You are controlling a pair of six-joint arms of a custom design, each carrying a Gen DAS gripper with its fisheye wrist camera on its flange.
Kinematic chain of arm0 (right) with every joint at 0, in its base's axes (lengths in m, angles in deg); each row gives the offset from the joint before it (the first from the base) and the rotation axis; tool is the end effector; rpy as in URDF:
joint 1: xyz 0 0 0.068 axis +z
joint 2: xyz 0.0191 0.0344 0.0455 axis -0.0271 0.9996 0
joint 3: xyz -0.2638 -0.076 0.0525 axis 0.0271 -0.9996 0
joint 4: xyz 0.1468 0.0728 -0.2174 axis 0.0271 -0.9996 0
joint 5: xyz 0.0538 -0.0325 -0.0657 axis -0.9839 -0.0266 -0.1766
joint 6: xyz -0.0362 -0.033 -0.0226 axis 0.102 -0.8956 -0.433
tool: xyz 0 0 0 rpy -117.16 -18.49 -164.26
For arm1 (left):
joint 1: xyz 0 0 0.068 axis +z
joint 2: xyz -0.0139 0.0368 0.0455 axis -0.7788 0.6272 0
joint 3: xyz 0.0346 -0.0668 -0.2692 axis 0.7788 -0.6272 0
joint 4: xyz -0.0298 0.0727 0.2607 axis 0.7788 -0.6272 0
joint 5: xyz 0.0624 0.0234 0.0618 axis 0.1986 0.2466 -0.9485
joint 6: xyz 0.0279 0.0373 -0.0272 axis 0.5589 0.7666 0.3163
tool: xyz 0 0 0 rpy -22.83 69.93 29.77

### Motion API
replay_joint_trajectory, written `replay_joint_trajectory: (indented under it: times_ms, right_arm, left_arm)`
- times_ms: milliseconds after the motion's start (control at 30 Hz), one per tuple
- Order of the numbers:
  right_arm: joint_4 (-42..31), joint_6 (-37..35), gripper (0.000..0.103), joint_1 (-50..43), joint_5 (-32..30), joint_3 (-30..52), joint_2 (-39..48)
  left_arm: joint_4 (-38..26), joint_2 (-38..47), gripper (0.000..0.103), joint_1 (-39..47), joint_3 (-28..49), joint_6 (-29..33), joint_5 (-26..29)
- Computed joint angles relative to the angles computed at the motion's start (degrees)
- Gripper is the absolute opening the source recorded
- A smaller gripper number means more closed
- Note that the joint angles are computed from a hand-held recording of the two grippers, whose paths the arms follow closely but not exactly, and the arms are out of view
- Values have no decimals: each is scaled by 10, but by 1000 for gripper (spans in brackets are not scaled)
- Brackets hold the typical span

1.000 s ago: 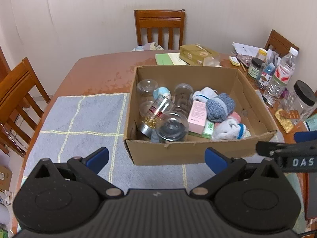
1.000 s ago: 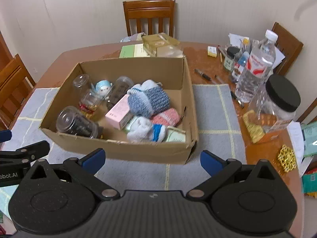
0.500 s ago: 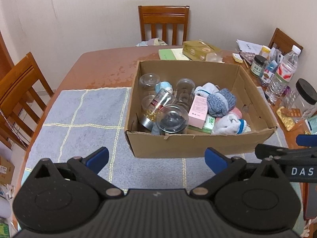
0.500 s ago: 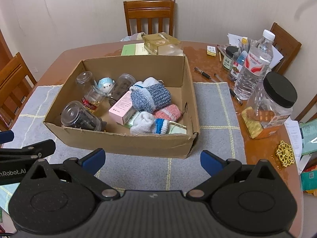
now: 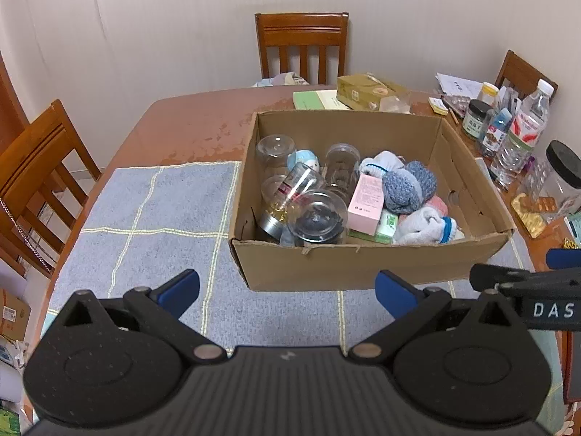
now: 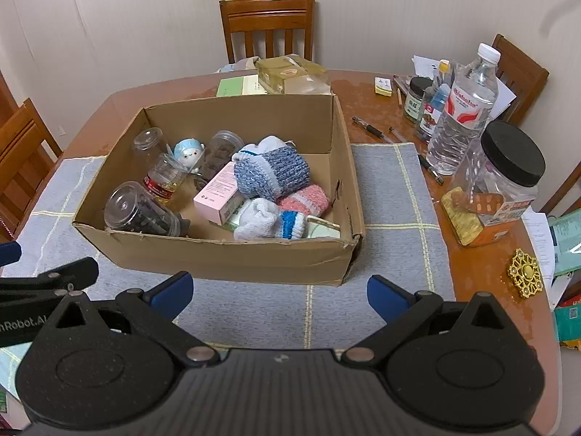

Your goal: Organize objects

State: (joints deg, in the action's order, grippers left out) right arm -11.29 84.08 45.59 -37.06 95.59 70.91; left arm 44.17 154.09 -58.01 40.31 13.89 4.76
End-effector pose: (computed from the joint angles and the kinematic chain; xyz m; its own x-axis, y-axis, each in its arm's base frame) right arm 0.1825 0.1729 0.1494 -0.8020 0.1720 -0.5721 0.1668 0.9840 0.0620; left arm 0.2198 -0.0278 0.1437 -0.7513 0.2077 -0.6264 0.2318 0.9718 0.0442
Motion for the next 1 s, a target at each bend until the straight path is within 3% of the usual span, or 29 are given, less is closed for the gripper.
replay_joint_trajectory:
  times_ms: [1000]
  right_arm:
    - [-9, 7, 103, 0, -1, -6, -11]
  left_arm:
    - [-13, 8, 102, 5, 12, 0, 1]
